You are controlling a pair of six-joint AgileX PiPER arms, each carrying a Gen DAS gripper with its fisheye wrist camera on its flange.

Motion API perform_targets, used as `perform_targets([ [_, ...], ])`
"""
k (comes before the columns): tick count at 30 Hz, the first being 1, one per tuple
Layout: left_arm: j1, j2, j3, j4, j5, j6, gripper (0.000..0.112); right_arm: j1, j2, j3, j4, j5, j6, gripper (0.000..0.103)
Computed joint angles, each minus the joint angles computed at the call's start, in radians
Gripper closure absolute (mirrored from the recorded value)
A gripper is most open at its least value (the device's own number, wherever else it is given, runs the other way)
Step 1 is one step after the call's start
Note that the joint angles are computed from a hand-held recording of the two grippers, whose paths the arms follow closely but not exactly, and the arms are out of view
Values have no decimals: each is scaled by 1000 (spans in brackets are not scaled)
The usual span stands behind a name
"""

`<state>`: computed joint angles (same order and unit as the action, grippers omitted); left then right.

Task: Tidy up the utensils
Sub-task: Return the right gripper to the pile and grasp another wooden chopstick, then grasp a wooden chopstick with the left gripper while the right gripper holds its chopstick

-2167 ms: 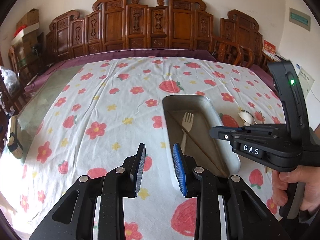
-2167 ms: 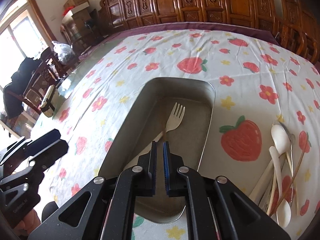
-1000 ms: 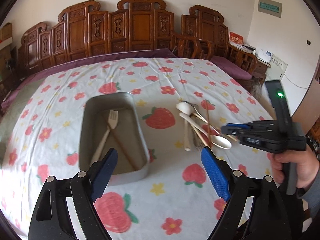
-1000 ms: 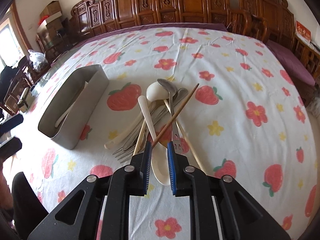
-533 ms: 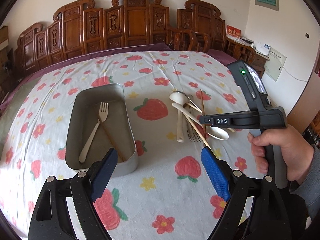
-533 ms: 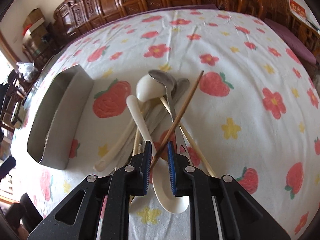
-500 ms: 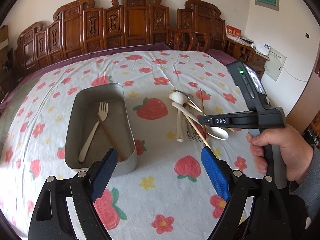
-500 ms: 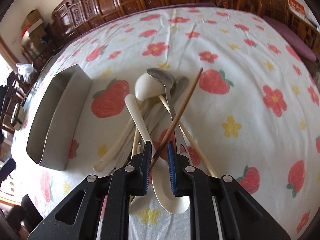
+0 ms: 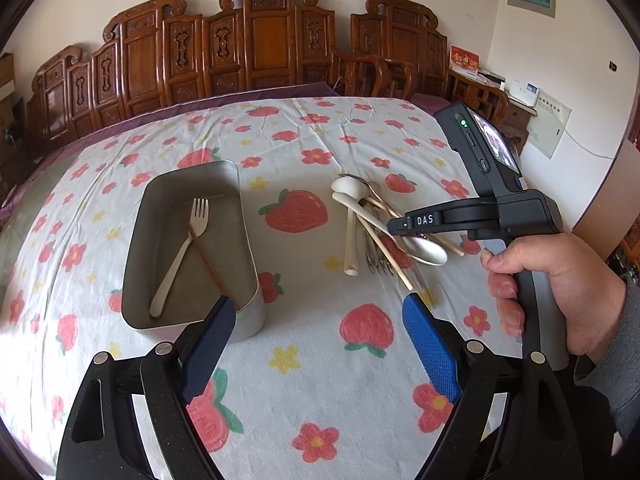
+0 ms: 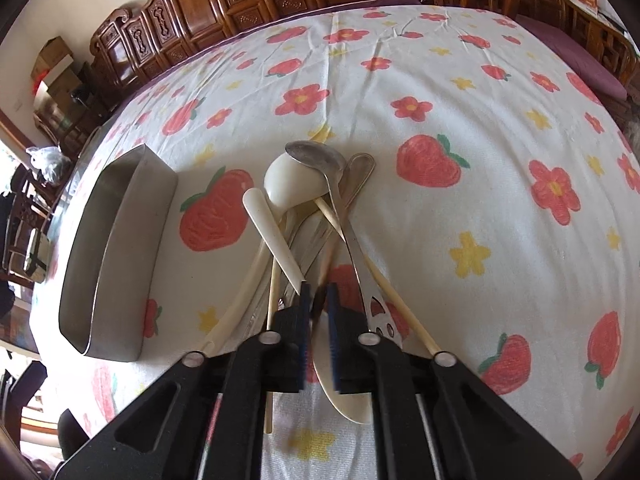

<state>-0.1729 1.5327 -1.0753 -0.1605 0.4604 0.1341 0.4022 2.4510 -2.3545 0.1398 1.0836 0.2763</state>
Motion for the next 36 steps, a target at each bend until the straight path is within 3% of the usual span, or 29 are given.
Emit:
perform_targets([
  [4,-3,1,3,14,0,-18,30,0,-65,102,10,-47,-32,97],
  [10,-30,12,-4,57,-1,-71,30,-19,-271,384,57,-174,-131,97],
  [19,-108,108,-81,113,18,-175,30,-63,-522,725,92,-313,-241,97],
  [25,-147,204,-168,148,42,-252,31,-104,-594,836,141,-358,-314,97],
  [33,-166,331,-292,109,107,-299,47,-115,-603,859,152,-378,-354,97],
  [36,-166,363,-319,56,121,-279,57,-113,-597,853,146,-375,-362,97],
])
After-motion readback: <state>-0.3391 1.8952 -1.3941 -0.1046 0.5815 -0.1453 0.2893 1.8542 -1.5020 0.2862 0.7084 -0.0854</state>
